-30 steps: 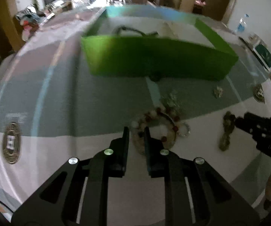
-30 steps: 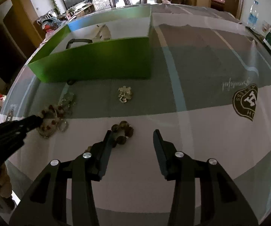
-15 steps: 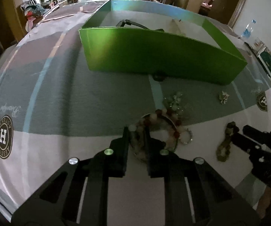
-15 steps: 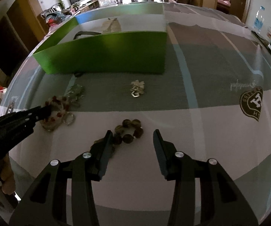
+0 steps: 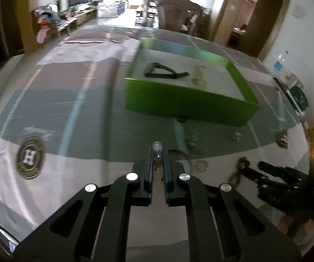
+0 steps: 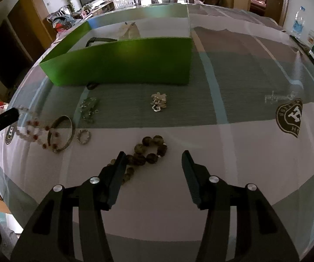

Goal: Organize jewelry
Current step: 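Grasp the red bead bracelet with the left tool while the right grasps the dark bead bracelet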

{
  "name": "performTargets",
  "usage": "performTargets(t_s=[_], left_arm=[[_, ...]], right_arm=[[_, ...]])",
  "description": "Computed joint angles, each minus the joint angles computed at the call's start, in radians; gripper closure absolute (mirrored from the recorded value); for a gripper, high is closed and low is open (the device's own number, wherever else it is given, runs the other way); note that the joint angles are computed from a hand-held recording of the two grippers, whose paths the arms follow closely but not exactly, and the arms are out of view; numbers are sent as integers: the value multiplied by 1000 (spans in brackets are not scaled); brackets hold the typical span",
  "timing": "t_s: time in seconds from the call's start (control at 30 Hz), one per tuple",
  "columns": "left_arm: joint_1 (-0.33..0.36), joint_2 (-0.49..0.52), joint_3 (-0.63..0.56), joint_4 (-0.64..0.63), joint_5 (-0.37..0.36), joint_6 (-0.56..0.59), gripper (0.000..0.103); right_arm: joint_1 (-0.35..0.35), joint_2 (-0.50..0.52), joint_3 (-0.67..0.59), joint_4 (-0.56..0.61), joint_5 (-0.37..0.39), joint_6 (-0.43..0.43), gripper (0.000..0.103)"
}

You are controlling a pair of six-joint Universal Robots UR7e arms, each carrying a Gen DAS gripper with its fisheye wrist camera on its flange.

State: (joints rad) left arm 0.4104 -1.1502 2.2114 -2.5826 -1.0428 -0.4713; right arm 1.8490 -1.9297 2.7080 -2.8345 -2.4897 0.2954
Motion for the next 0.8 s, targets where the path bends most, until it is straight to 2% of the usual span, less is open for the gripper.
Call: performTargets(t_s=[0.07, 0.23, 0.27, 0.33, 0.37, 0.43, 0.5, 0.57, 0.6, 0.67, 0.73, 0.8], left_arm=[[6, -17, 4, 21, 28, -37, 95], [13, -20, 2, 23, 27, -30, 92], [11, -21, 5, 18, 21, -25, 89], [11, -26, 12, 4, 11, -19, 63], [7, -28, 17, 4, 26, -24, 57], [9, -30, 21, 21, 54, -39, 54], [26, -30, 19, 39, 49, -52, 53], [46, -26, 17, 60, 43, -68, 53], [55, -23, 16, 68, 39, -72, 53], [65, -16, 15, 76, 37, -75, 53], [70, -8, 16, 79, 36, -73, 53], [73, 1, 17, 79, 30, -68, 53]], right_arm=[[6, -8, -2, 3, -13, 11, 51], [19, 4, -11, 7, -21, 23, 46], [19, 14, -13, 6, -19, 21, 45], [12, 35, -16, 7, -10, 14, 45], [5, 45, -17, 7, -7, 12, 45], [-19, 62, -12, -25, 18, -8, 45], [-40, 72, -7, -56, 44, -33, 47], [-39, 81, 1, -108, 61, -69, 70], [-34, 82, -1, -103, 65, -73, 74], [-1, 99, -7, -97, 33, -60, 90], [33, 113, -13, -88, -10, -43, 91], [56, 103, -16, -76, -22, -36, 91]])
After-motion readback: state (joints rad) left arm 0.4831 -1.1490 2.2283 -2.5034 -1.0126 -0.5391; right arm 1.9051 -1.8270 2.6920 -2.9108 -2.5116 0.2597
